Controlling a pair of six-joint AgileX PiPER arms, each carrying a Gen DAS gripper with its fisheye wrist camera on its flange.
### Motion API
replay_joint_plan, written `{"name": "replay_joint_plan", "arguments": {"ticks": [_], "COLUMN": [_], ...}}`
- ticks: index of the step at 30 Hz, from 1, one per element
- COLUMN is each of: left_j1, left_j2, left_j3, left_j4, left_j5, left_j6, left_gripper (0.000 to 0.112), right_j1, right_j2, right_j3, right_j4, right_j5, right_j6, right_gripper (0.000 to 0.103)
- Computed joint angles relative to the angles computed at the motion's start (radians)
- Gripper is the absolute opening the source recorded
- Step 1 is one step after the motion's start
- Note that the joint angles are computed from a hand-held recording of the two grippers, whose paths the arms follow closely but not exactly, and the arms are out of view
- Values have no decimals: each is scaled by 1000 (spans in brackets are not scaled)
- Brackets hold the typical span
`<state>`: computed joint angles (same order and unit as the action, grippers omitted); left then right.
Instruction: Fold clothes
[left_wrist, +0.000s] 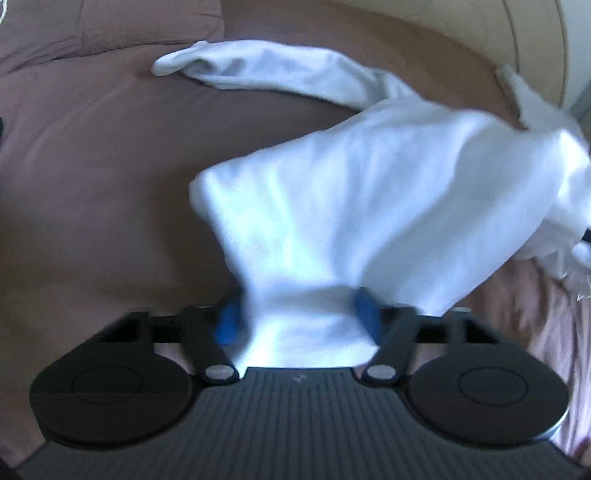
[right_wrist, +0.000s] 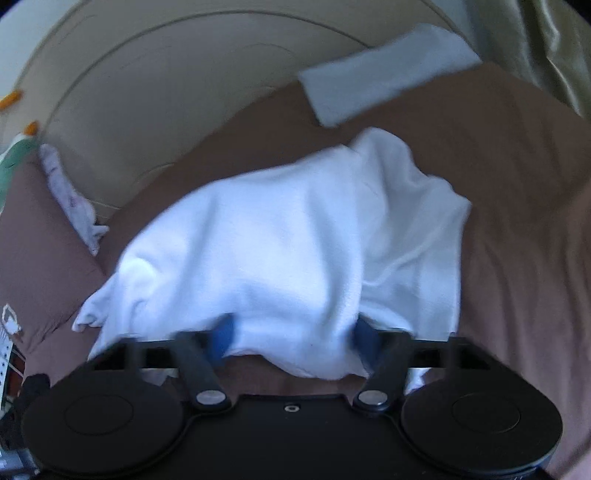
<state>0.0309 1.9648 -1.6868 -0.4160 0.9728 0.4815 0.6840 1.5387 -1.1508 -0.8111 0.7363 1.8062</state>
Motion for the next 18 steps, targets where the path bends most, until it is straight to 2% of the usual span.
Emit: {"name": "replay_joint_plan", "arguments": {"ticks": [1, 2, 4, 7, 9, 11, 14, 16, 18], "left_j1": [-14, -25, -65, -147, -165, -158, -140, -132, -112], "left_j2": [-14, -42, -115, -210, -246, -277, -314, -343, -376], "left_j3": [17, 53, 145, 246, 271, 265, 233, 224, 208], "left_j4": [18, 20, 68, 289, 380, 406, 389, 388, 308], "left_j5": [-32, -81, -215, -423, -526, -585, -626, -662, -662], "left_j6": [0, 19, 44, -30, -65, -69, -39, -34, 27], "left_gripper": [7, 7, 7, 7, 7, 7, 6, 6, 6], "right_j1": [26, 54, 104, 162, 197, 225, 259, 285, 313], "right_j2": [4, 6, 4, -20, -56, -68, -69, -82, -107], "right_j3": [-15, -31, -60, -104, -127, -184, -257, -251, -233], "right_j4": [-23, -47, -82, -110, -152, -165, -163, -192, -220], "right_j5": [32, 66, 119, 163, 175, 228, 325, 367, 394], "right_j6": [-16, -36, -96, -214, -243, -297, -379, -356, -326], "right_gripper": [23, 15, 13, 11, 10, 10, 10, 10, 10]}}
